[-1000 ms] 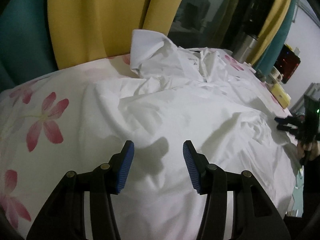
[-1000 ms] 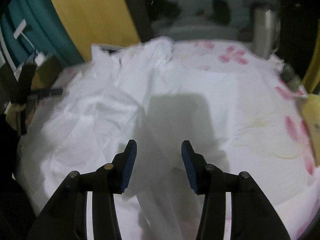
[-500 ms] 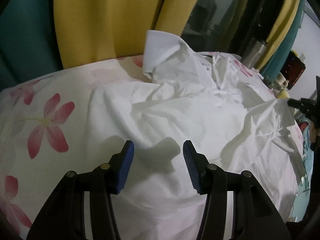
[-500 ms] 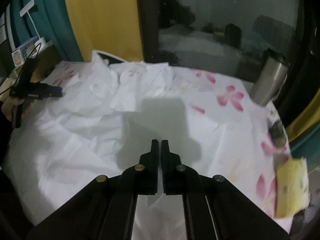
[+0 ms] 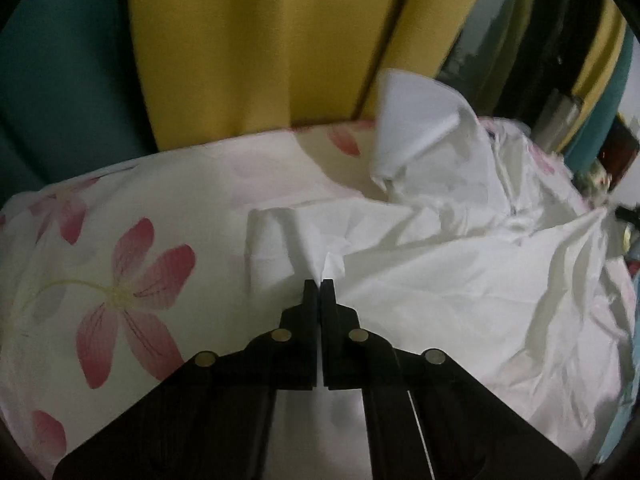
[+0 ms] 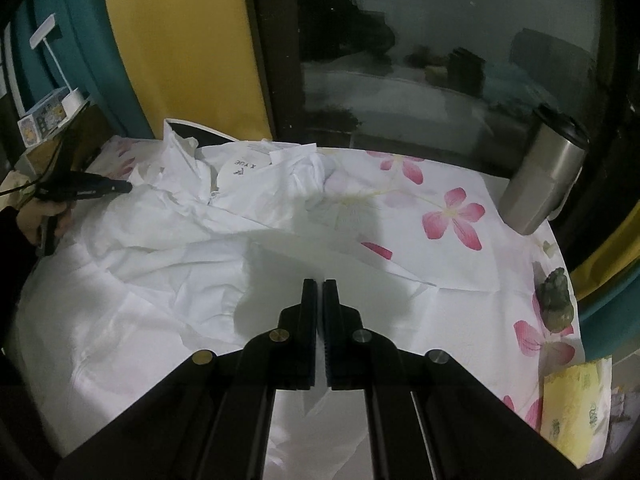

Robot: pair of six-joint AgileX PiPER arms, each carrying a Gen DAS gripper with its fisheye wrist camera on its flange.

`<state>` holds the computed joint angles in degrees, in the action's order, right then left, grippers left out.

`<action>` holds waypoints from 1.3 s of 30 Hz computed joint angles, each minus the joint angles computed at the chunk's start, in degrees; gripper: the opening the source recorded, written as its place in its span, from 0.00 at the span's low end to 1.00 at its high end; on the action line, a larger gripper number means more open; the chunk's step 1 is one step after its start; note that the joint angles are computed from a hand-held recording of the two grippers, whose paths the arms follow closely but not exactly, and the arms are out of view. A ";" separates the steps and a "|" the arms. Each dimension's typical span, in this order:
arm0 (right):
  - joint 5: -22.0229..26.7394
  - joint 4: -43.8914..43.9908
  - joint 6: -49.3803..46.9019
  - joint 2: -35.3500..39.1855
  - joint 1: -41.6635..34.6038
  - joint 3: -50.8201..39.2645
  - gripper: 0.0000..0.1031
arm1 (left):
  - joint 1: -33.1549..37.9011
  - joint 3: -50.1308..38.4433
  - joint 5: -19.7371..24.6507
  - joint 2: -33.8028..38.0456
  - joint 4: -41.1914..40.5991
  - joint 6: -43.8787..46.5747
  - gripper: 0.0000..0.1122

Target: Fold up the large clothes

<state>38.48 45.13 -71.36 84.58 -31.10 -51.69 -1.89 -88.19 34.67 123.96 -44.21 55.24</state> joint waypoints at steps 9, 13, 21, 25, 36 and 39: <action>2.29 1.86 -1.15 4.76 -2.50 -2.63 0.03 | 1.45 -2.25 -0.11 1.48 -2.63 -1.07 0.01; -1.57 -2.18 2.51 10.09 -0.94 -3.19 0.03 | 0.52 -3.02 -0.27 1.58 1.26 -5.62 0.07; -6.12 -7.42 10.38 11.96 0.06 -5.53 0.04 | 0.01 -5.03 1.31 -1.21 2.03 -8.64 0.41; -6.13 -9.18 13.21 12.45 1.91 -9.96 0.14 | -2.05 -10.97 4.00 0.07 2.80 -10.52 0.42; 5.74 -5.74 22.43 31.53 9.91 -37.29 0.57 | -8.47 -34.43 8.99 12.68 8.33 -22.28 0.43; 8.83 -5.75 26.38 37.08 11.42 -45.53 0.57 | -9.02 -39.94 11.26 15.97 11.06 -26.65 0.43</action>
